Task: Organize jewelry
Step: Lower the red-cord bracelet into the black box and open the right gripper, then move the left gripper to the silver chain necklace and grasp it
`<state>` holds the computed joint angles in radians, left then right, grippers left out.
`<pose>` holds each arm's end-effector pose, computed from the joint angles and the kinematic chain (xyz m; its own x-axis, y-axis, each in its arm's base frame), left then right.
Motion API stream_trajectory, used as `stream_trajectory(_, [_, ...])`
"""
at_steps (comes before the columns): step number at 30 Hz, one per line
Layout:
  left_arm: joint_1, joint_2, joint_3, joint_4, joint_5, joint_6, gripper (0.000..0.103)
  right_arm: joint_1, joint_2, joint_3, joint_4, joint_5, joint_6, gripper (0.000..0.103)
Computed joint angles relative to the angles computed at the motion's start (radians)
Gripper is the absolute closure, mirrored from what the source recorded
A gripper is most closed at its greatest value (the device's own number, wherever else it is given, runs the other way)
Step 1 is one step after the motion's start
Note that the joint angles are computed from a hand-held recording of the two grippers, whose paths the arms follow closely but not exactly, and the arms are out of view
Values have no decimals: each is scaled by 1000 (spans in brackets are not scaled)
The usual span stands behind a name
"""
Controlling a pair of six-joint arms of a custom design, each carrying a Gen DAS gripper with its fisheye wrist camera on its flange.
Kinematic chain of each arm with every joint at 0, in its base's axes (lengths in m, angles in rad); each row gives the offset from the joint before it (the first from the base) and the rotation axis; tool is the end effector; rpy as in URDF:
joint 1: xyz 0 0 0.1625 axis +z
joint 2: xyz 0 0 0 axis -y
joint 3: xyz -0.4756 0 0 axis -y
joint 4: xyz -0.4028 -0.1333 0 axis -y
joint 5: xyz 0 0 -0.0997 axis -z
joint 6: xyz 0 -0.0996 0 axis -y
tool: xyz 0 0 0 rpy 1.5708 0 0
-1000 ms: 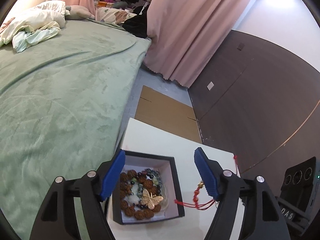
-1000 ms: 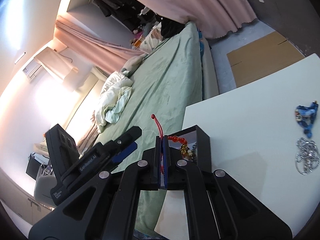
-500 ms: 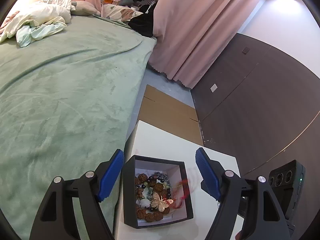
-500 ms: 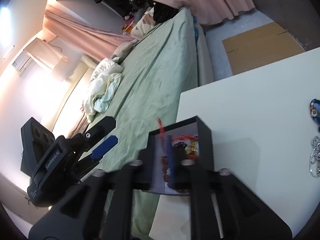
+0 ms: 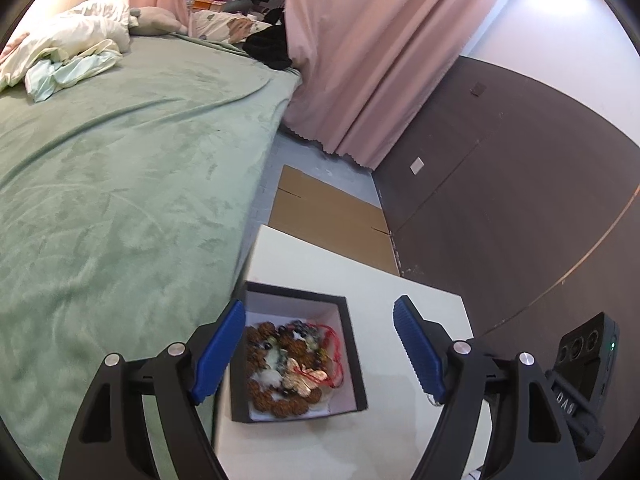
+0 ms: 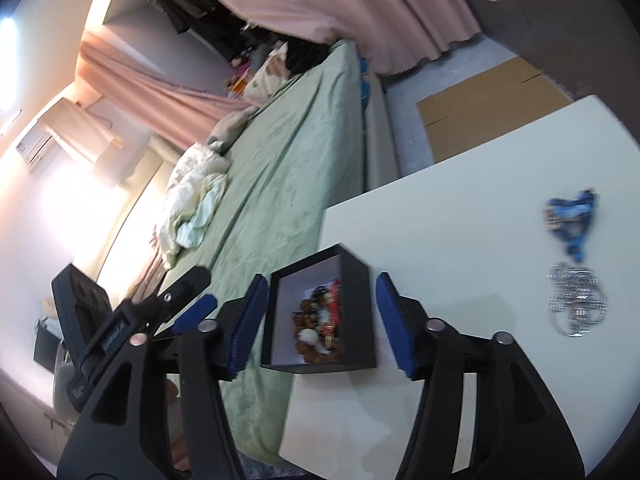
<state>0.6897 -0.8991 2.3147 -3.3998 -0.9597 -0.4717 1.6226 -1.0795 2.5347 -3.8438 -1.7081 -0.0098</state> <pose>-0.2509 -0.4538 0.1022 -0.9436 0.1674 -0.2855 0.3117 0.7395 -0.5966 0.1408 -0.4043 0.1870 -0.9940 0.0417 0.1007 -0.0452 0.6833 -0.7287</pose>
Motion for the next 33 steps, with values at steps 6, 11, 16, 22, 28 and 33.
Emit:
stream_trajectory(6, [-55, 49, -4, 2, 32, 20, 27, -46, -89, 58, 25, -52, 12, 45])
stream_trajectory(11, [-89, 88, -8, -4, 40, 27, 20, -87, -150, 109, 34, -75, 0, 45])
stream_trajectory(16, [-133, 144, -17, -33, 67, 53, 9, -135, -215, 164, 3, -92, -12, 23])
stream_trajectory(22, [-153, 194, -41, -19, 43, 59, 9, -203, -302, 197, 59, -81, 7, 15])
stream_trajectory(28, [-166, 247, -76, 3, 16, 62, 9, -248, -361, 208, 105, -96, 32, 13])
stream_trajectory(33, [-166, 287, -109, 26, -20, 77, 9, -278, -400, 202, 157, -96, 51, 13])
